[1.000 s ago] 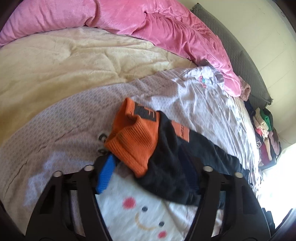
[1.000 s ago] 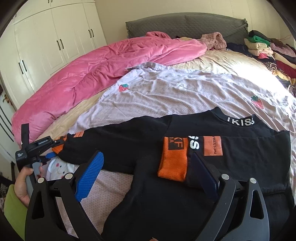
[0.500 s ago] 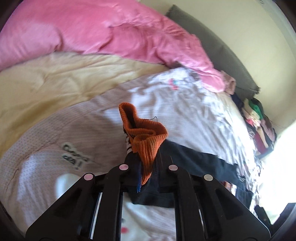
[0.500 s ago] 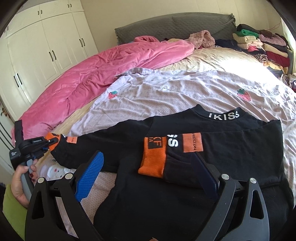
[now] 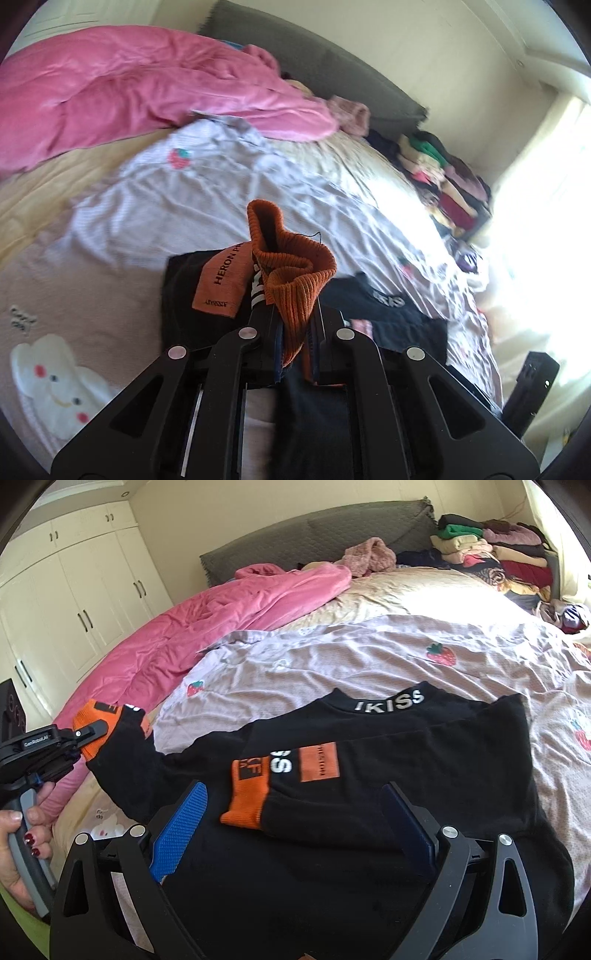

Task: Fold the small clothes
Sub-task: 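Lift the sleeve with the left tool and carry it across the shirt body, then lay the sleeve over the first sleeve and open the left tool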

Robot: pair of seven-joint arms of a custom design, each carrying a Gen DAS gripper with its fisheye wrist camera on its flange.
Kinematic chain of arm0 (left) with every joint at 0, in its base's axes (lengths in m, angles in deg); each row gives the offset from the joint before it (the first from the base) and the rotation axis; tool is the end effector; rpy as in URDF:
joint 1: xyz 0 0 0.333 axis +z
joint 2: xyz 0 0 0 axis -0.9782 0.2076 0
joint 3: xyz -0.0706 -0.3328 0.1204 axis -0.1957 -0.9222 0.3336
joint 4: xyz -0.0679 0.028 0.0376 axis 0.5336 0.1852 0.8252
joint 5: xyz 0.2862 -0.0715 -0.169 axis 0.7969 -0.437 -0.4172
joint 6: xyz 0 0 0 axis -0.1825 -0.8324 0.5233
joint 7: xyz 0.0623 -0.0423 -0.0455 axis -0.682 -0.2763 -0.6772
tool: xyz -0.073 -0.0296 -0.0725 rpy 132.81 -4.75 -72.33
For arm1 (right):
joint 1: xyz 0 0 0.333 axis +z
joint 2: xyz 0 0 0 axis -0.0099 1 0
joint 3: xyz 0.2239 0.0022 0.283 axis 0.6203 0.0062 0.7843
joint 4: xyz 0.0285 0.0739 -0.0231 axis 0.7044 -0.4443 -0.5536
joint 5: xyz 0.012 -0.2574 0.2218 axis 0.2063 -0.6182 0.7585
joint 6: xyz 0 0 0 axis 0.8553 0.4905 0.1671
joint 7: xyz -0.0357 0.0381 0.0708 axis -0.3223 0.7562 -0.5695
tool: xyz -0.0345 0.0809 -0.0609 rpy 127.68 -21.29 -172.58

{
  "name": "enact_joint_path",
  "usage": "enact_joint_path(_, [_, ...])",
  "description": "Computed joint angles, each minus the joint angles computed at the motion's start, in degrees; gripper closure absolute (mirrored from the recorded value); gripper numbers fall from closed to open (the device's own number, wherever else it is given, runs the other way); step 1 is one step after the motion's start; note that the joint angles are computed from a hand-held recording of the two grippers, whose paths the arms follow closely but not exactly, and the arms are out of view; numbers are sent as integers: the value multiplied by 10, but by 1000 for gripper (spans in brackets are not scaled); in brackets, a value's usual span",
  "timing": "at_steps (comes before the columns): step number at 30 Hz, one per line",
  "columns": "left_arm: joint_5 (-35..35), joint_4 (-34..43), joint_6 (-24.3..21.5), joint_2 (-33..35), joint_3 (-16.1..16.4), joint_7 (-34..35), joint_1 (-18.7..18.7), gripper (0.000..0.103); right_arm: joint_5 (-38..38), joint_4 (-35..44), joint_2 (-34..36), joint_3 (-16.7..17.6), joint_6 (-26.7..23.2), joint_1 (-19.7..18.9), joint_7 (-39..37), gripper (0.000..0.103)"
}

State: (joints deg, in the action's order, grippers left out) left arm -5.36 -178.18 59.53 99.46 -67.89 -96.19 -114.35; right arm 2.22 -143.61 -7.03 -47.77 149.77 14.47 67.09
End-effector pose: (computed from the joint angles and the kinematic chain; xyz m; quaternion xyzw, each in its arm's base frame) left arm 0.5078 -0.4578 0.4230 -0.8091 0.3830 -0.3927 0.2107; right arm 0.6153 0.2612 0.3757 -0.7874 0.4414 -0.0461 0.4278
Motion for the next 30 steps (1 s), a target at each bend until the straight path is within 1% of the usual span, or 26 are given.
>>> enact_joint_path(1, [-9, 30, 6, 20, -5, 27, 2, 99, 3, -1, -1, -1, -2, -4, -1, 9])
enact_joint_path(3, [-25, 71, 14, 46, -5, 66, -2, 99, 11, -2, -3, -2, -2, -12, -7, 9])
enact_joint_path(6, [-62, 141, 38, 96, -4, 131, -7, 99, 22, -1, -4, -7, -3, -21, -10, 9])
enact_joint_path(8, [-94, 185, 40, 126, -6, 178, -11, 99, 28, -2, -4, -11, -3, -27, -11, 9])
enact_joint_path(12, [-153, 247, 49, 175, -8, 259, -15, 99, 40, -4, -5, -18, 0, -36, -13, 9])
enact_joint_path(15, [-196, 295, 54, 213, -13, 323, -19, 99, 46, -5, -4, -22, 2, -42, -13, 9])
enact_joint_path(16, [-213, 316, 53, 229, -19, 354, -19, 99, 47, -6, -3, -23, 3, -44, -12, 9])
enact_joint_path(17, [-226, 327, 54, 238, -20, 374, -21, 97, 49, -7, -4, -24, 2, -46, -12, 9])
enact_joint_path(18, [-243, 338, 67, 251, -29, 403, -15, 92, 49, -8, -4, -26, 3, -47, -11, 9])
enact_joint_path(19, [-259, 346, 79, 261, -36, 424, -12, 89, 47, -7, -3, -27, 5, -47, -8, 9])
enact_joint_path(20, [-269, 352, 87, 267, -34, 432, -14, 86, 48, -7, -2, -27, 4, -48, -8, 9])
enact_joint_path(21, [-278, 353, 100, 272, -35, 443, -13, 80, 49, -7, -2, -27, 5, -49, -8, 9])
enact_joint_path(23, [-294, 352, 105, 273, -27, 455, -18, 79, 48, -7, -1, -28, 6, -50, -7, 9])
enact_joint_path(25, [-297, 324, 131, 258, -6, 437, -26, 74, 47, -8, 0, -28, 7, -50, -5, 9])
enact_joint_path(26, [-301, 316, 139, 253, 4, 432, -30, 70, 44, -9, 0, -28, 5, -50, -4, 9])
enact_joint_path(27, [-301, 302, 142, 243, 17, 425, -37, 69, 40, -9, 1, -28, 5, -49, 0, 9])
enact_joint_path(29, [-301, 279, 123, 223, 44, 412, -53, 69, 28, -10, 2, -29, -1, -47, 11, 9])
enact_joint_path(30, [-300, 272, 111, 216, 50, 407, -59, 69, 21, -11, 4, -29, -5, -46, 17, 9])
